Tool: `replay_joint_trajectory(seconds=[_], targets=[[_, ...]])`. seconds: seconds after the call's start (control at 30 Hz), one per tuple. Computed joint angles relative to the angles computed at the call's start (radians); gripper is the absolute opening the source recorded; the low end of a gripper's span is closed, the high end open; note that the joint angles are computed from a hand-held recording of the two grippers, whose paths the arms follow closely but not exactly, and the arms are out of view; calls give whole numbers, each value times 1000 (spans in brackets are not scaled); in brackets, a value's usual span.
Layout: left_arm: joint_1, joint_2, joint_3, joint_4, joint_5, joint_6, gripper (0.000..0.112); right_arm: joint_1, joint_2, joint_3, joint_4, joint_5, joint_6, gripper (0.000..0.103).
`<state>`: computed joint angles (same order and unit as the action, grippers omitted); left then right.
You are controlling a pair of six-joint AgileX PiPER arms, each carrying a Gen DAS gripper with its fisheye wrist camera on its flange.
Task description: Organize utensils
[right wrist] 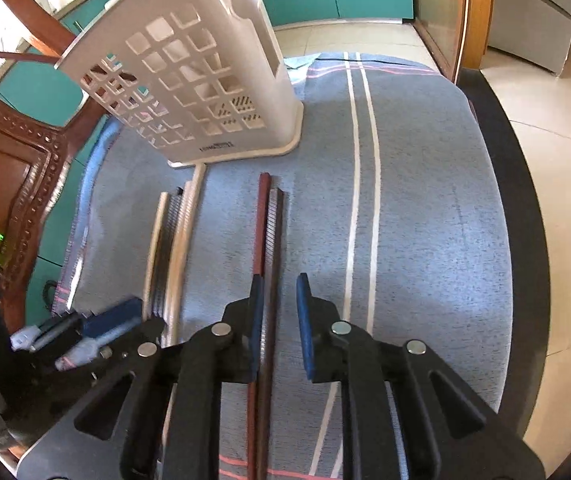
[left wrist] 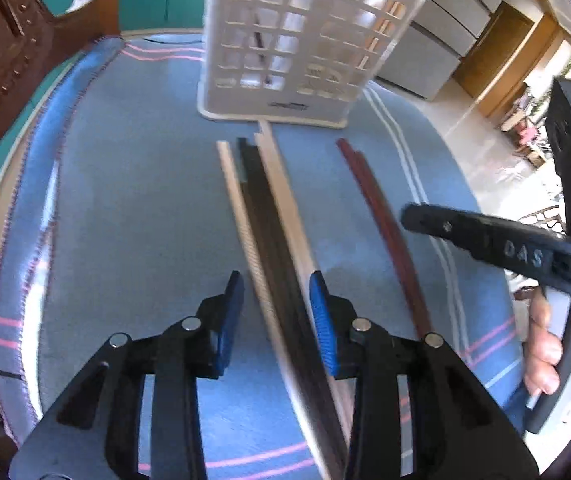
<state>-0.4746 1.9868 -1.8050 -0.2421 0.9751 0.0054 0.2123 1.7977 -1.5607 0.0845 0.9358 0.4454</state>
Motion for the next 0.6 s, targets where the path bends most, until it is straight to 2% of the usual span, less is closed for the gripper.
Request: replay_joint_trajectory(seconds=[0.13,0.27,0.47,0.53,0.6], targets=[[-4,21,-31,56,-2,-25,35,24,22,-12,-30,15,-12,17],[-40,20,-43,188,6,-103,35,43,22,-13,-72,15,-2,17],[-18,9,-32,257,6,-106,34,39,22,-10,-73,13,-6,19],[-3,2,-28,228,9,-87,32,45,23,-12,-87,12,-2,19],[13,-7,-20,179,13,-51,17,50,23,-9,-85,2,-12,19]])
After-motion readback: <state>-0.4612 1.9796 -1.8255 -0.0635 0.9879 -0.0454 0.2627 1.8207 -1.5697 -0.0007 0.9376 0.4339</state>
